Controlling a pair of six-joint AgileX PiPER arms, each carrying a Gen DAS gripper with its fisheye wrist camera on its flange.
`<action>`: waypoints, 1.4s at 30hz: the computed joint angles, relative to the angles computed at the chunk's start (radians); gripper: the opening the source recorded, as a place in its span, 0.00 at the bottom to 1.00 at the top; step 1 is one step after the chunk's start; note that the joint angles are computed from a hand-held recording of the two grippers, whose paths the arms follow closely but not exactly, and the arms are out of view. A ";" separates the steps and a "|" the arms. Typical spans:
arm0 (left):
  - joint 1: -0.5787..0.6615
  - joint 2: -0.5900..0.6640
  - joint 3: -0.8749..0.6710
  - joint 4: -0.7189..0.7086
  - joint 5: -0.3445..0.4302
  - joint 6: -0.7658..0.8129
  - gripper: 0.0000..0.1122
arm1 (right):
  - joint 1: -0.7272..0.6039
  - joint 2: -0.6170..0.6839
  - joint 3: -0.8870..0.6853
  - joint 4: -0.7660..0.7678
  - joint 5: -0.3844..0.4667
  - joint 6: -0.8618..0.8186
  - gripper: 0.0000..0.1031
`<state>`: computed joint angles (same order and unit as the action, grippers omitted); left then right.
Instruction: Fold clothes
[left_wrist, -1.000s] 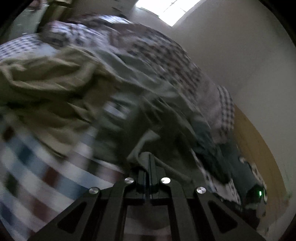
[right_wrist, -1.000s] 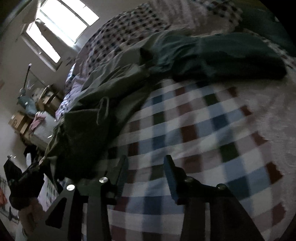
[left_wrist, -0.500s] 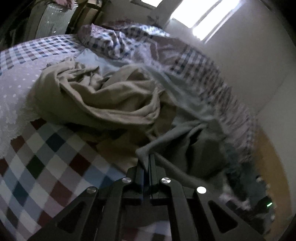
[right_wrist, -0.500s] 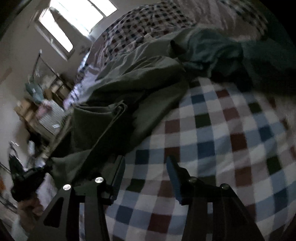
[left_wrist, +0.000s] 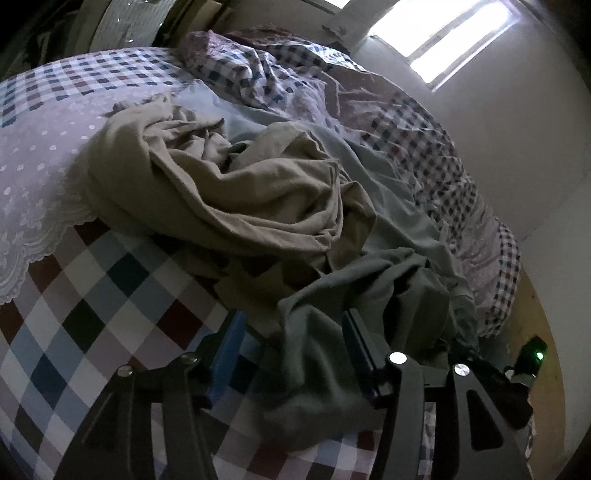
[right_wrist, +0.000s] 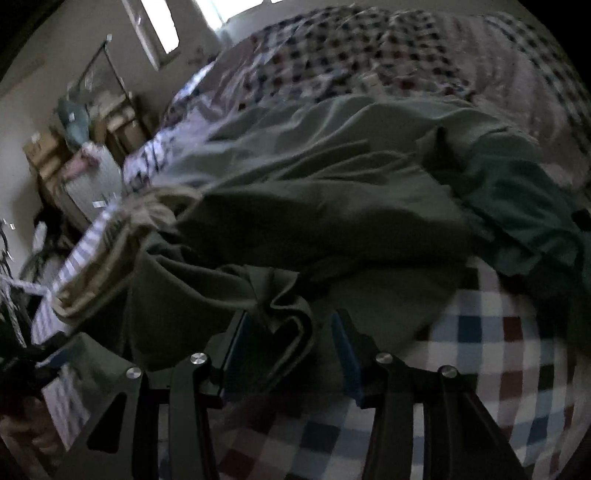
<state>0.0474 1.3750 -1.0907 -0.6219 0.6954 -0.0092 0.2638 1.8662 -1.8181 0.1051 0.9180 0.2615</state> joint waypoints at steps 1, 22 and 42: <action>-0.001 0.004 -0.004 0.005 0.010 -0.003 0.53 | 0.012 0.030 -0.036 -0.030 0.030 0.017 0.45; -0.045 0.005 -0.029 -0.005 0.094 0.054 0.53 | 0.135 -0.739 0.788 -0.240 -0.084 0.587 0.04; -0.140 -0.036 0.055 0.120 0.111 0.148 0.53 | -0.089 -0.793 0.967 -0.008 -0.371 0.377 0.07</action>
